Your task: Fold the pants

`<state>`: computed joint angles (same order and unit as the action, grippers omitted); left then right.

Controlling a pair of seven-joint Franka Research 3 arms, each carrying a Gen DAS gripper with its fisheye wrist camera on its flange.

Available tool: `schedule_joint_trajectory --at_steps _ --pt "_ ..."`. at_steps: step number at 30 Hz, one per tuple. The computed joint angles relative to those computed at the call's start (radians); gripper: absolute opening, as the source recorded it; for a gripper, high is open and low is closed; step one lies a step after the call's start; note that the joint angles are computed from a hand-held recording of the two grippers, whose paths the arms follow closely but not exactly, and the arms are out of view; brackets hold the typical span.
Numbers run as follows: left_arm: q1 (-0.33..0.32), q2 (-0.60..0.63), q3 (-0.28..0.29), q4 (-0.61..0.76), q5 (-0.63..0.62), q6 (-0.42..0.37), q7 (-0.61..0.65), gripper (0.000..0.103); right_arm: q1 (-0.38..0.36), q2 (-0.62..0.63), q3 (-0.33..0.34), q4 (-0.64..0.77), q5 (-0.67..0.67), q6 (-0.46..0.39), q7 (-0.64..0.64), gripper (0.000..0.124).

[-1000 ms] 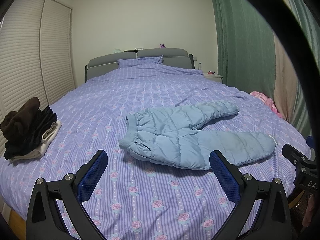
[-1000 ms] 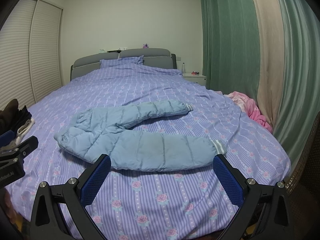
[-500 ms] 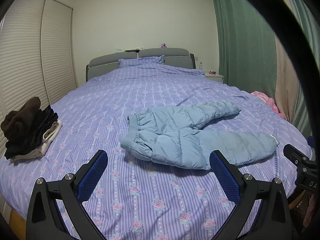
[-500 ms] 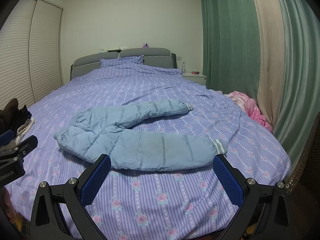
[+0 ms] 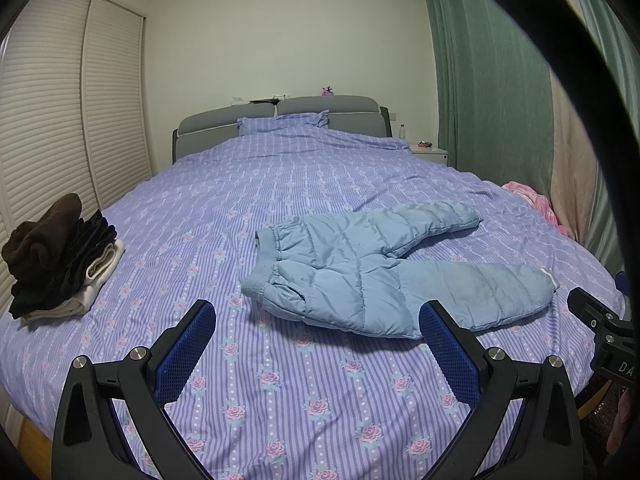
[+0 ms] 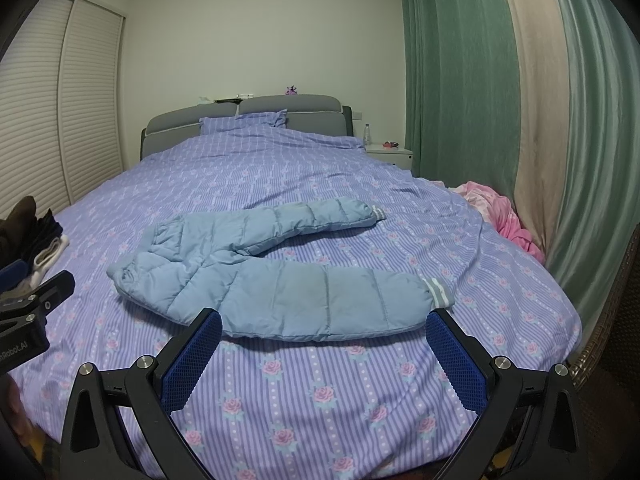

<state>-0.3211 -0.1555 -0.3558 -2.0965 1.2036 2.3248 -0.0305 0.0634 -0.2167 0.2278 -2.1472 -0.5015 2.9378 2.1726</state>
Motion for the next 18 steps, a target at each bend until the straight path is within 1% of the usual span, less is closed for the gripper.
schedule_joint_trajectory --at_steps 6,11,15,16,18 --pt "0.001 0.0 0.002 -0.002 -0.002 0.0 0.004 0.103 -0.001 0.001 0.0 -0.002 -0.004 0.0 0.004 0.103" --pt "0.001 0.007 0.0 -0.002 0.003 -0.021 0.004 0.103 0.001 0.012 -0.002 0.002 -0.01 -0.002 0.003 0.103" --pt "0.003 0.024 0.009 -0.002 0.002 -0.019 -0.019 0.103 0.016 0.035 -0.017 0.009 -0.001 -0.006 -0.007 0.103" --pt "0.003 0.03 0.011 -0.001 -0.001 -0.02 -0.023 0.103 0.025 0.046 -0.027 0.006 0.017 0.007 -0.015 0.103" --pt "0.004 0.043 0.02 -0.001 -0.012 -0.015 -0.026 0.103 0.023 0.059 -0.03 0.007 0.012 0.018 0.007 0.103"
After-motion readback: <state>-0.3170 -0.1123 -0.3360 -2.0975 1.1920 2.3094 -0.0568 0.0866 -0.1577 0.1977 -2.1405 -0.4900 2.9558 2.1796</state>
